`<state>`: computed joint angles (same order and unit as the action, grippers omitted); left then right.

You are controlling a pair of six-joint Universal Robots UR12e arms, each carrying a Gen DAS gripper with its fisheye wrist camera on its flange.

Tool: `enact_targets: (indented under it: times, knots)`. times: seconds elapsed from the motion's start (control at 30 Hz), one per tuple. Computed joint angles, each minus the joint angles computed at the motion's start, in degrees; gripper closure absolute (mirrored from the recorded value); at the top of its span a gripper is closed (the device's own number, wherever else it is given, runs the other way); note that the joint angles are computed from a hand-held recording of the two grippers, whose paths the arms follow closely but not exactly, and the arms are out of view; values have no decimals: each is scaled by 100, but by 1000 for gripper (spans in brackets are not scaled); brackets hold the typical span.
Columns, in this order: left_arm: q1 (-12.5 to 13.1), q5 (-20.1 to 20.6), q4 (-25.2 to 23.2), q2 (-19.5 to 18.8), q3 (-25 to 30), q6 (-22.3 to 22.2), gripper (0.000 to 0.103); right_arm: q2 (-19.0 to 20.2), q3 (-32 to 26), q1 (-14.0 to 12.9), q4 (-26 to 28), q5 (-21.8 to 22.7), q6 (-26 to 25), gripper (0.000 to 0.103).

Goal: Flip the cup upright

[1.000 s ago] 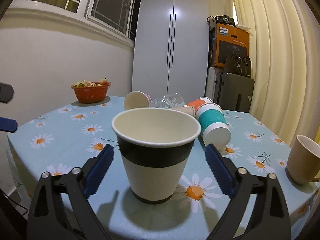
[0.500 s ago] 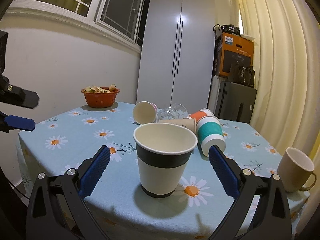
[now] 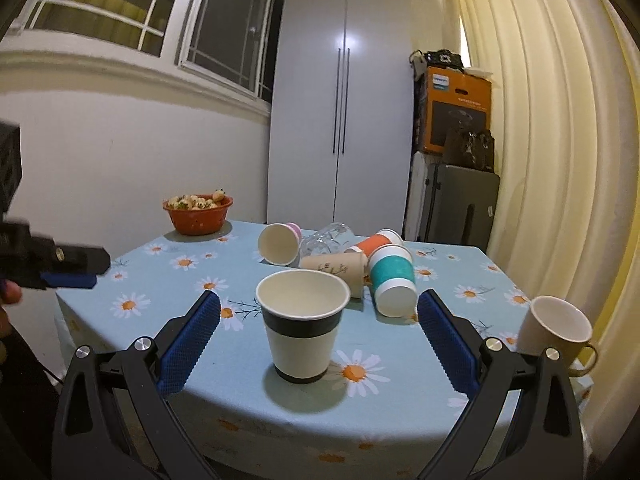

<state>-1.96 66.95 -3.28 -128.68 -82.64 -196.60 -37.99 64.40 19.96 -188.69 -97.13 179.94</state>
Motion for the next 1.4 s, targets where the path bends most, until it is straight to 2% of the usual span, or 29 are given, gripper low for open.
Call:
enact_targets:
  times: [0.17,0.27,0.53,0.6,0.9,0.97,1.13,1.4]
  knots:
    - [-75,233,169,76,-105,342,30,-358,300,-67,481,-27,244,5]
    - [-109,296,292,143,-217,477,30,-597,528,-144,745,154,349,5]
    - [-249,608,630,333,-495,1134,30,-1053,1049,-251,948,496,-3,5]
    - [-268,651,674,360,-534,1213,23,-1117,1135,-273,952,563,3,5]
    - [-390,870,873,494,-767,1639,21,-1178,1304,-361,934,776,91,5]
    - [-407,911,940,499,-807,1641,6,-1169,1315,-363,921,799,99,5]
    - [-414,895,1013,487,-817,1645,6,-1148,1349,-299,715,675,-95,5]
    - [-408,889,970,476,-820,1634,6,-1135,1353,-271,707,640,-170,5]
